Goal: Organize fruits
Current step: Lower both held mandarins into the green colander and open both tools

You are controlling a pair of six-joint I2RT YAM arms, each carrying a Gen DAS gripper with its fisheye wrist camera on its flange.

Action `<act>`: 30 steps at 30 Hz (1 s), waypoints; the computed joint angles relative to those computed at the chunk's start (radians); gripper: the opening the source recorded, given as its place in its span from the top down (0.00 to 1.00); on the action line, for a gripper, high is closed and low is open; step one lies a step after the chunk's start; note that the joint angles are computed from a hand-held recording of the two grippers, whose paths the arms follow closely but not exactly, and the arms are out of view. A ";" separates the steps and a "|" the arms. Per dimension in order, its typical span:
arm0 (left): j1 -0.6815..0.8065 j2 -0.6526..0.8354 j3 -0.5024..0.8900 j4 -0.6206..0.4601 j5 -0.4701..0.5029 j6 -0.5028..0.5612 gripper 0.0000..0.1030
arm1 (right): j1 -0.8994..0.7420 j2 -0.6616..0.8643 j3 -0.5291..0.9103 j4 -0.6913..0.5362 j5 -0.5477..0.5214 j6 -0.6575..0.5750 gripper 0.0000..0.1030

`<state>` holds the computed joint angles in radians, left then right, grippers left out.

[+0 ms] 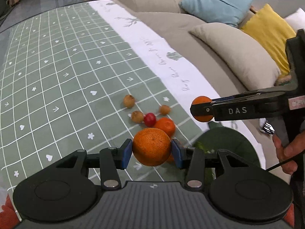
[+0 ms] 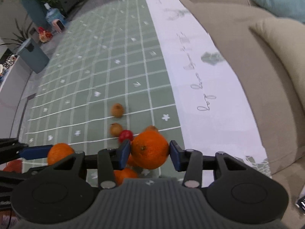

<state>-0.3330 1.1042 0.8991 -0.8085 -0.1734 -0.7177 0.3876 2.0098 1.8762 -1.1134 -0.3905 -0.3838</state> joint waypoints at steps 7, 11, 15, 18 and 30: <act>-0.173 -0.050 0.044 -0.077 -0.034 -0.105 0.51 | -0.084 -0.261 -0.221 -0.015 -0.057 -0.088 0.60; -0.267 -0.061 0.065 -0.107 -0.063 -0.146 0.51 | -0.154 -0.386 -0.339 -0.047 -0.099 -0.150 0.60; -0.354 -0.058 0.083 -0.130 -0.092 -0.174 0.51 | -0.229 -0.487 -0.440 -0.084 -0.124 -0.234 0.60; -0.405 -0.045 0.091 -0.137 -0.097 -0.195 0.51 | -0.287 -0.528 -0.488 -0.124 -0.134 -0.304 0.60; -0.499 0.071 0.103 -0.088 -0.021 -0.295 0.51 | -0.399 -0.554 -0.544 -0.235 -0.107 -0.551 0.60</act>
<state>-0.8317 1.1756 1.0024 -0.8963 -0.1942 -1.0129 -0.0111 1.4558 1.3318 -1.3486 -0.4972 -0.9344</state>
